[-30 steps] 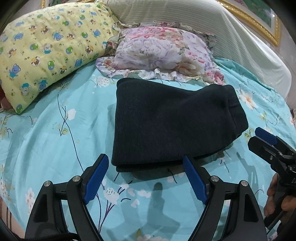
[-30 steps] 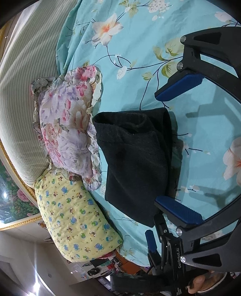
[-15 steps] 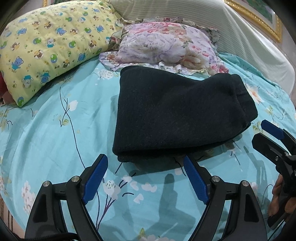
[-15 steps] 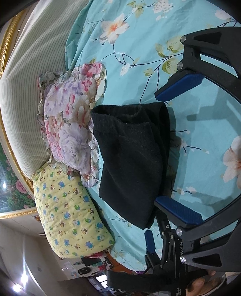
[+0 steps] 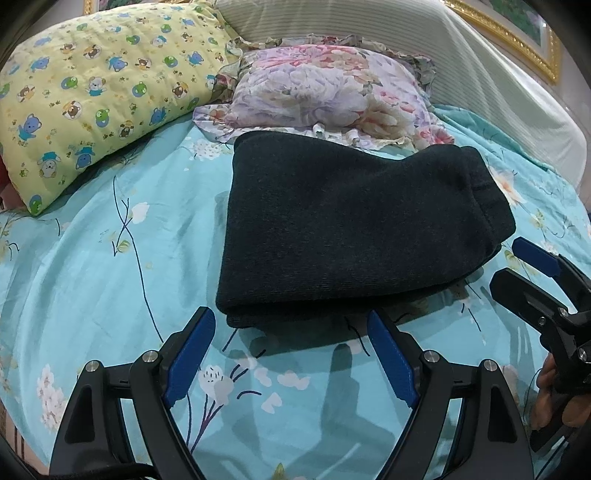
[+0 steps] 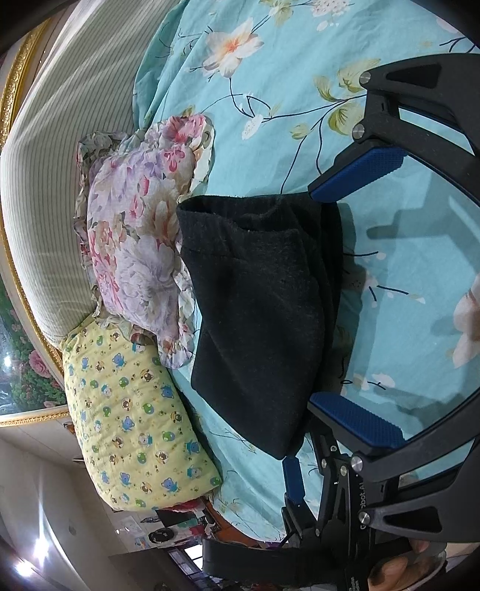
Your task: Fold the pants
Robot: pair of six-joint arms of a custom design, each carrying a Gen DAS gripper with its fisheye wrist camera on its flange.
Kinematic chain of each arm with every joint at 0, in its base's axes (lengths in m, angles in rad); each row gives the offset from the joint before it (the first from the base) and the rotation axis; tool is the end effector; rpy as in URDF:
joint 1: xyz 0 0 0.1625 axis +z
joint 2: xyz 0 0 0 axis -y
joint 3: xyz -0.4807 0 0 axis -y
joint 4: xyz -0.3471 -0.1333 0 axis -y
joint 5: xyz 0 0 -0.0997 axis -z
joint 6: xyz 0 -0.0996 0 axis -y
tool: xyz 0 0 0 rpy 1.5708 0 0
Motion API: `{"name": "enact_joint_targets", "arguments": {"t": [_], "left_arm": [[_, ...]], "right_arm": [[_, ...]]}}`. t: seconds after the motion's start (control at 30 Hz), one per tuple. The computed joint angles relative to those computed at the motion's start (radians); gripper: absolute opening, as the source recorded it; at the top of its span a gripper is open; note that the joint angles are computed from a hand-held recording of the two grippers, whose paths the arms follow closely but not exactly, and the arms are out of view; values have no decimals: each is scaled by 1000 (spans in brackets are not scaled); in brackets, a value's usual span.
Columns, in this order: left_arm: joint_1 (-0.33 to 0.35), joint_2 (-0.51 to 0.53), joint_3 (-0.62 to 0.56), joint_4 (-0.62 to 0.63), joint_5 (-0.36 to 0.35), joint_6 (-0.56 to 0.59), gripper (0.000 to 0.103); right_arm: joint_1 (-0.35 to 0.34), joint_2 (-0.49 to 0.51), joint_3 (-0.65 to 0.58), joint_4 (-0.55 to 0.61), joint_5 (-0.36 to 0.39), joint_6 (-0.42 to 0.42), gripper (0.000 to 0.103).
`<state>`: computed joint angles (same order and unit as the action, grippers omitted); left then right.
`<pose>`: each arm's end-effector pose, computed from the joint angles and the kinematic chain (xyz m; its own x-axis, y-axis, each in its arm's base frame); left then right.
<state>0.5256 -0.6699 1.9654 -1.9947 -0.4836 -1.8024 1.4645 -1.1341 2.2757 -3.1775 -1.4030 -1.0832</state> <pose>-0.3213 -0.4424 0.0208 -0.6229 -0.4847 -0.6141 0.2156 0.6482 -0.7303 0.0981 -0.4941 0.2394 -0.5468 -0.7710 0.3263 -0.8287 0.4430 -0.3420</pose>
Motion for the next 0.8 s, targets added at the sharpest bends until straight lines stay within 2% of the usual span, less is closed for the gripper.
{"name": "enact_joint_targets", "arguments": {"t": [0.8], "left_arm": [[-11,-13,10,3,11,-21,85]], "right_arm": [[9,1,-15,10,11,9,102]]}}
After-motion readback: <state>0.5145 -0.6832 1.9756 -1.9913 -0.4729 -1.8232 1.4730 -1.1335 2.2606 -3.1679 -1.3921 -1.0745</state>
